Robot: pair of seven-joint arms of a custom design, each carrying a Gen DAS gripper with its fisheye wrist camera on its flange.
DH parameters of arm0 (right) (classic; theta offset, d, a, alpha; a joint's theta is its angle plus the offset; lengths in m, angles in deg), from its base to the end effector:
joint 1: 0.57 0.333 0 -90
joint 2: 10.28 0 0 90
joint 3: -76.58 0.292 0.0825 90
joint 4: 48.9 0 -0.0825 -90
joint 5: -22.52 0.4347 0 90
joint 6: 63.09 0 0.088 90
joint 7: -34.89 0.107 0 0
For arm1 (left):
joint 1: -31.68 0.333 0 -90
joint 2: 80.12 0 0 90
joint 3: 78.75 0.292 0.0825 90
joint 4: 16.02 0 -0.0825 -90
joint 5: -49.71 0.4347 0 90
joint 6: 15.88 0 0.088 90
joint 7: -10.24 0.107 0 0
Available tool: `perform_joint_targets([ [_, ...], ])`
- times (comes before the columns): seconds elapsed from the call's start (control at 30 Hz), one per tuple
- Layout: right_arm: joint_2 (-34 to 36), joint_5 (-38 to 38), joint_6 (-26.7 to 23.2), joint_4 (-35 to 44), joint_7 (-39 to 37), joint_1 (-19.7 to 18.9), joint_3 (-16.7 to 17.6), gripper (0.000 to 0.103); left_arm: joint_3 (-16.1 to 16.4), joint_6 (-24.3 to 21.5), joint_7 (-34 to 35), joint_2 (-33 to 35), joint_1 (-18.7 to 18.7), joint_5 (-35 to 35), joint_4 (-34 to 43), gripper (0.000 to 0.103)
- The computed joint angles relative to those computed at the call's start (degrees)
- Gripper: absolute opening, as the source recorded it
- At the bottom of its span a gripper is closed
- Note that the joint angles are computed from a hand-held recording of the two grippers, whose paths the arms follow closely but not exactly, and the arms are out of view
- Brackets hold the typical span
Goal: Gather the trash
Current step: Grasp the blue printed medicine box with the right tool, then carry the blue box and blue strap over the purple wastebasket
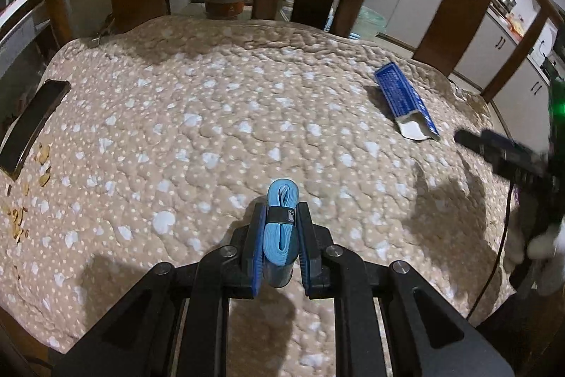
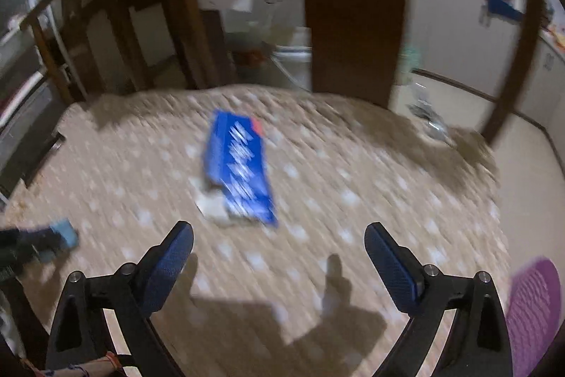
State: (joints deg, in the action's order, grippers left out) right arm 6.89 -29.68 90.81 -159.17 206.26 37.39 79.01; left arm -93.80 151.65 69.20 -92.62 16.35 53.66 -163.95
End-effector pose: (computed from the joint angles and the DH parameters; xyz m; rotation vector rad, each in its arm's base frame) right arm 0.5018 0.4585 0.3230 -1.8047 1.7665 -0.5549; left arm 0.4414 -0.2605 0.3362 -1.9355 2.0586 -0.7419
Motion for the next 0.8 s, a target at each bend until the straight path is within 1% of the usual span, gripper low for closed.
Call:
perform_joint_targets([
  [0.1, 5.2, 6.0, 1.8, 6.6, -5.9, -1.7, 0.8, 0.099, 1.3, 0.8, 1.9, 1.1, -0.8, -2.0, 0.1, 0.015],
  [0.17, 8.3, 10.2, 1.1, 10.5, -10.1, -1.8, 0.9, 0.098, 2.0, 1.3, 3.3, 1.6, -1.3, -3.7, 0.1, 0.016],
  [0.23, 12.7, 16.1, -1.7, 16.2, -16.5, -2.6, 2.2, 0.090, 3.9, 2.0, 7.4, 2.4, -3.3, -8.5, 0.2, 0.016],
  [0.3, 16.1, 21.2, -4.9, 20.7, -21.2, -3.2, 3.0, 0.084, 4.9, 2.3, 10.8, 3.1, -4.5, -12.7, 0.3, 0.016],
  [0.4, 20.4, 28.2, -7.7, 25.6, -26.1, -4.1, 3.9, 0.073, 4.1, 2.5, 12.3, 4.0, -4.1, -14.6, 0.7, 0.016],
  [0.43, 20.3, 28.3, -7.6, 25.5, -25.7, -3.2, 2.7, 0.068, 3.7, 2.8, 12.1, 4.1, -3.7, -14.3, 0.7, 0.016],
  [0.47, 19.8, 28.3, -6.7, 24.7, -25.2, -2.3, 1.6, 0.066, 3.3, 2.9, 11.9, 4.1, -3.4, -14.1, 0.7, 0.016],
  [0.5, 19.5, 29.6, -6.0, 24.1, -25.7, -2.2, 1.3, 0.065, 3.1, 3.0, 12.0, 4.1, -3.2, -14.1, 0.6, 0.016],
  [0.6, 16.8, 30.4, -2.5, 20.0, -24.0, -0.6, -1.0, 0.065, 2.9, 3.0, 12.2, 3.9, -3.0, -14.3, 0.4, 0.016],
  [0.67, 14.4, 29.2, -0.8, 16.7, -21.7, 0.7, -2.6, 0.065, 2.0, 2.6, 10.7, 3.9, -1.8, -11.9, 0.5, 0.016],
  [0.73, 11.9, 27.8, 1.0, 13.4, -19.2, 1.5, -3.5, 0.065, 0.1, 1.9, 6.9, 3.6, 0.2, -6.5, 0.7, 0.016],
  [0.8, 9.1, 25.6, 2.4, 9.6, -16.4, 2.4, -4.4, 0.065, -0.7, 1.0, 4.5, 3.5, 1.0, -3.0, 1.0, 0.016],
])
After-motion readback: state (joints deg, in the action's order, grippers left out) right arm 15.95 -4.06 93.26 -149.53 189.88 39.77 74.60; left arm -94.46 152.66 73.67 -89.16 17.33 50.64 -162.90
